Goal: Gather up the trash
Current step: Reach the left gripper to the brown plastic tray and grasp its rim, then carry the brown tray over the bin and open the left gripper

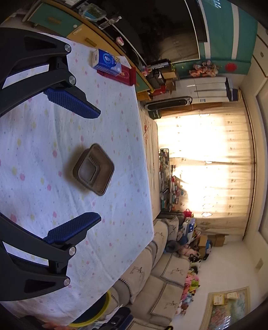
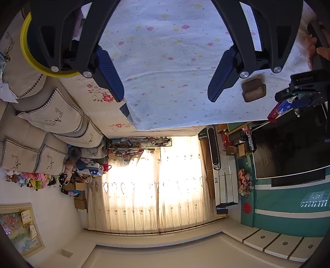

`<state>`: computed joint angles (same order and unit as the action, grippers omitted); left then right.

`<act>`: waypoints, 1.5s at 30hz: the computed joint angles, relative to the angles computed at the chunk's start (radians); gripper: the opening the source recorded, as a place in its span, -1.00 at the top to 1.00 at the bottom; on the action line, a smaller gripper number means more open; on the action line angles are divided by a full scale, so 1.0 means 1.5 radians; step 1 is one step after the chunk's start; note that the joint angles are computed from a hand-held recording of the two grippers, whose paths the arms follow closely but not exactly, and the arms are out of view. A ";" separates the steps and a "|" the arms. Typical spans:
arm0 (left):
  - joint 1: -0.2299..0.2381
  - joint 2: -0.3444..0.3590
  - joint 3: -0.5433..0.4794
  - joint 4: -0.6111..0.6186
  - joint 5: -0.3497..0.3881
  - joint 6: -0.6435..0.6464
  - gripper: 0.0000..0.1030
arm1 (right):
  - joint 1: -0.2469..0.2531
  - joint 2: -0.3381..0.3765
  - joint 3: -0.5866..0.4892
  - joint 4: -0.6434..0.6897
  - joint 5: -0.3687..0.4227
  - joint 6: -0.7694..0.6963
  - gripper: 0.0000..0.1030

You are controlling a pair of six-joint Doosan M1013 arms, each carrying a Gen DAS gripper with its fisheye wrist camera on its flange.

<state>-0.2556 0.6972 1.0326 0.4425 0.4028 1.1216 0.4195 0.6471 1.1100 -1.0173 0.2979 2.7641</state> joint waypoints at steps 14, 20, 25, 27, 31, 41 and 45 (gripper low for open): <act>-0.012 0.149 -0.304 -0.186 0.314 0.316 -0.38 | 0.000 -0.006 0.013 -0.055 0.000 0.063 -0.69; 0.003 0.248 -0.491 -0.234 0.491 0.352 -0.04 | 0.000 -0.007 0.014 -0.055 -0.001 0.064 -0.69; 0.011 0.302 -0.597 -0.266 0.570 0.367 0.39 | 0.000 -0.008 0.015 -0.063 -0.001 0.072 -0.69; 0.010 0.305 -0.602 -0.267 0.575 0.373 0.64 | 0.000 -0.010 0.021 -0.093 -0.002 0.105 -0.69; 0.007 0.281 -0.558 -0.266 0.546 0.382 0.90 | -0.001 -0.011 0.024 -0.123 0.000 0.144 -0.69; -0.024 0.243 -0.524 -0.313 0.494 0.455 0.90 | -0.007 -0.035 0.066 -0.210 0.026 0.248 -0.69; -0.046 0.287 -0.627 -0.348 0.550 0.491 0.90 | -0.020 -0.060 0.103 -0.214 0.053 0.262 -0.69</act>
<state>-0.3245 1.1282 0.0923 -0.0799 1.2283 1.8585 0.3901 0.5570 1.2643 -1.3379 0.3777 3.1577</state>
